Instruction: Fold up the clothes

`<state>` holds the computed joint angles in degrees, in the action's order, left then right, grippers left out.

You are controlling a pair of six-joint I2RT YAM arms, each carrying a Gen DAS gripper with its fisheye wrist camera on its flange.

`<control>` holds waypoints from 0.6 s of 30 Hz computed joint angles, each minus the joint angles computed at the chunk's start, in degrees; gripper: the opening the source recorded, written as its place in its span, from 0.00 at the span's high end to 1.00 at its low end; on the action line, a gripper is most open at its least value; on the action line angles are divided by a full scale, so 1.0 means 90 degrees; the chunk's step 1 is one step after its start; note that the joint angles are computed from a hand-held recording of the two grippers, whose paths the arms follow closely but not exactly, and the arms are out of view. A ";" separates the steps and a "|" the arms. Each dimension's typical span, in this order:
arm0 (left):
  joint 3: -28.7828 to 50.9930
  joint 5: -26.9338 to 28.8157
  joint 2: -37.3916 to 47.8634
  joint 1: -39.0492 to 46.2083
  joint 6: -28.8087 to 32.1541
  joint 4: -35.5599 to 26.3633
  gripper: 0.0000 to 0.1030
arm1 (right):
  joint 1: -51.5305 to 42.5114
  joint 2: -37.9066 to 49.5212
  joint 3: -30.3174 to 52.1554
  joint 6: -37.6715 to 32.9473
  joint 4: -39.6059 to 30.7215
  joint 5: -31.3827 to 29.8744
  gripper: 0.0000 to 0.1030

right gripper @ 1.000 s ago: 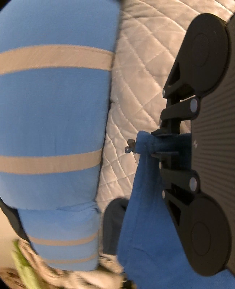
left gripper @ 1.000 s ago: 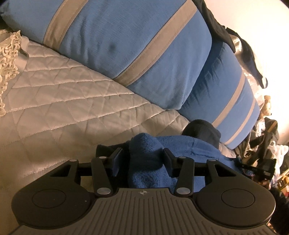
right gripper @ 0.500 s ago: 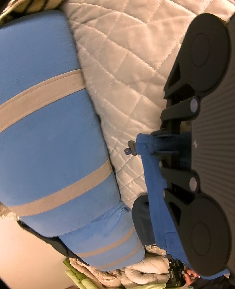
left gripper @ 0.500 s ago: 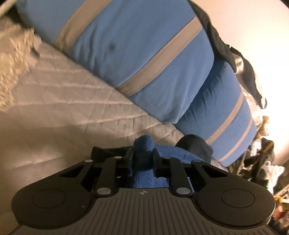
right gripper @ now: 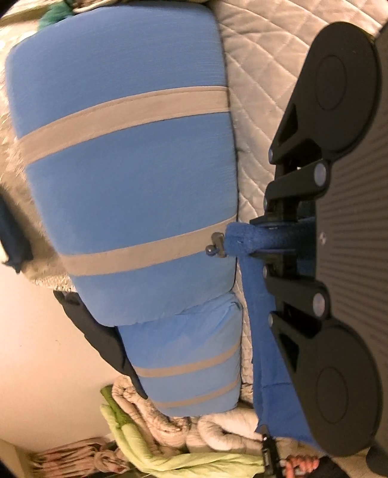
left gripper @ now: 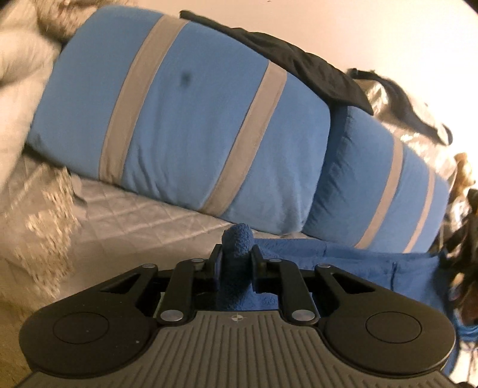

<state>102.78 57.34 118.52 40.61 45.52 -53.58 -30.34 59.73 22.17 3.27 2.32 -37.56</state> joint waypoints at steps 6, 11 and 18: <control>-0.0561 -0.0745 -0.0158 -0.0390 -0.0545 0.1188 0.82 | 0.0791 0.0572 0.0148 0.0235 0.0560 0.1003 0.88; -0.0846 -0.1289 -0.0002 -0.0797 -0.1069 0.2076 0.82 | 0.1260 0.1604 0.0433 0.0229 0.1118 0.1726 0.88; -0.0709 -0.1936 0.0329 -0.1341 -0.1531 0.2648 0.83 | 0.1643 0.3028 0.0836 0.0404 0.1844 0.2565 0.87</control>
